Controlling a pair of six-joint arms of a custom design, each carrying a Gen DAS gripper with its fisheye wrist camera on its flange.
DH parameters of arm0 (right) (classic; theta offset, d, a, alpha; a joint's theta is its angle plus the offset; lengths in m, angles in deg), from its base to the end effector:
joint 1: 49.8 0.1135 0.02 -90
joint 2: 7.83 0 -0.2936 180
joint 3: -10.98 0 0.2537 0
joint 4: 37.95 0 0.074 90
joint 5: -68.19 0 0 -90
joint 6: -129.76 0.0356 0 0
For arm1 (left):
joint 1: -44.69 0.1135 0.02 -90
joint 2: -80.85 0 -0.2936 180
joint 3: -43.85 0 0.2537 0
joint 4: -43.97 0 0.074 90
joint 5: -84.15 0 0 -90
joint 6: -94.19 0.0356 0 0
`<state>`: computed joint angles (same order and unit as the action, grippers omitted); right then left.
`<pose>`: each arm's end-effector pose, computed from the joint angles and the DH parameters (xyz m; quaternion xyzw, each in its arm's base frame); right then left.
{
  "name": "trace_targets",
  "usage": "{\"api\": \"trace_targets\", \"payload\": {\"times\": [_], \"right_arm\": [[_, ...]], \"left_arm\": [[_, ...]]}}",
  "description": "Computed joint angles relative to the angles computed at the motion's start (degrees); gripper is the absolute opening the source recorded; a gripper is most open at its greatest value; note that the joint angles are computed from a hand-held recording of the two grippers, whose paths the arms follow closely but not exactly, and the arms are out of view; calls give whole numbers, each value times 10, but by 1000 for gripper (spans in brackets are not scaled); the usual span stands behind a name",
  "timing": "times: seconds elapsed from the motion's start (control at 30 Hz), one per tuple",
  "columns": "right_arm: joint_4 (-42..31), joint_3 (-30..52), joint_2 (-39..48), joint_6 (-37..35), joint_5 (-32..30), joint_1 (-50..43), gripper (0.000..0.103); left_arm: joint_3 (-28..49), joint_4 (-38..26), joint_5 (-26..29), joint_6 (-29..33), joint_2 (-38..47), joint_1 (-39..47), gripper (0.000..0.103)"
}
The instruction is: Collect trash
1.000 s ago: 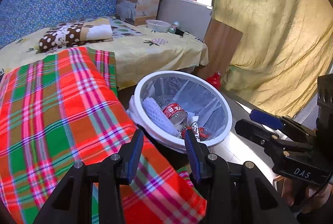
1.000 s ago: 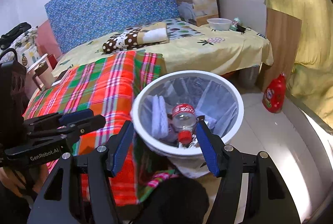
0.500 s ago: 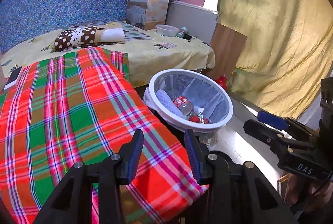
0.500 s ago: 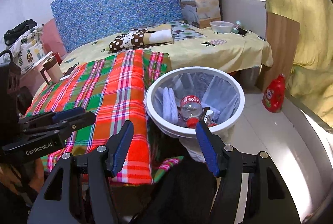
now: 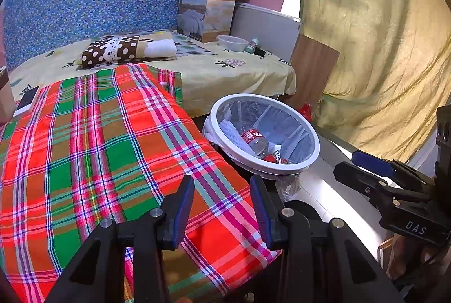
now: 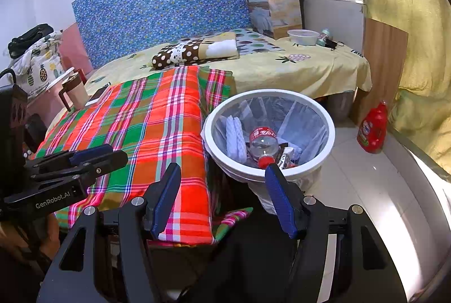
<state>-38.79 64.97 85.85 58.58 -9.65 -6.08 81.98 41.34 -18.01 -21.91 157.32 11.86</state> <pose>0.2341 0.2135 0.1738 -0.1514 0.8915 0.1337 0.4056 0.1994 -0.1197 0.1702 0.0092 0.9058 -0.1190 0.4066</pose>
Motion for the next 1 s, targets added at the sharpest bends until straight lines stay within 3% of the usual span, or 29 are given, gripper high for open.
{"api": "trace_targets", "payload": {"times": [1.0], "right_arm": [[-4,0,-3,3,4,2,64]], "left_arm": [[-8,5,-1,-4,-2,-6,41]]}}
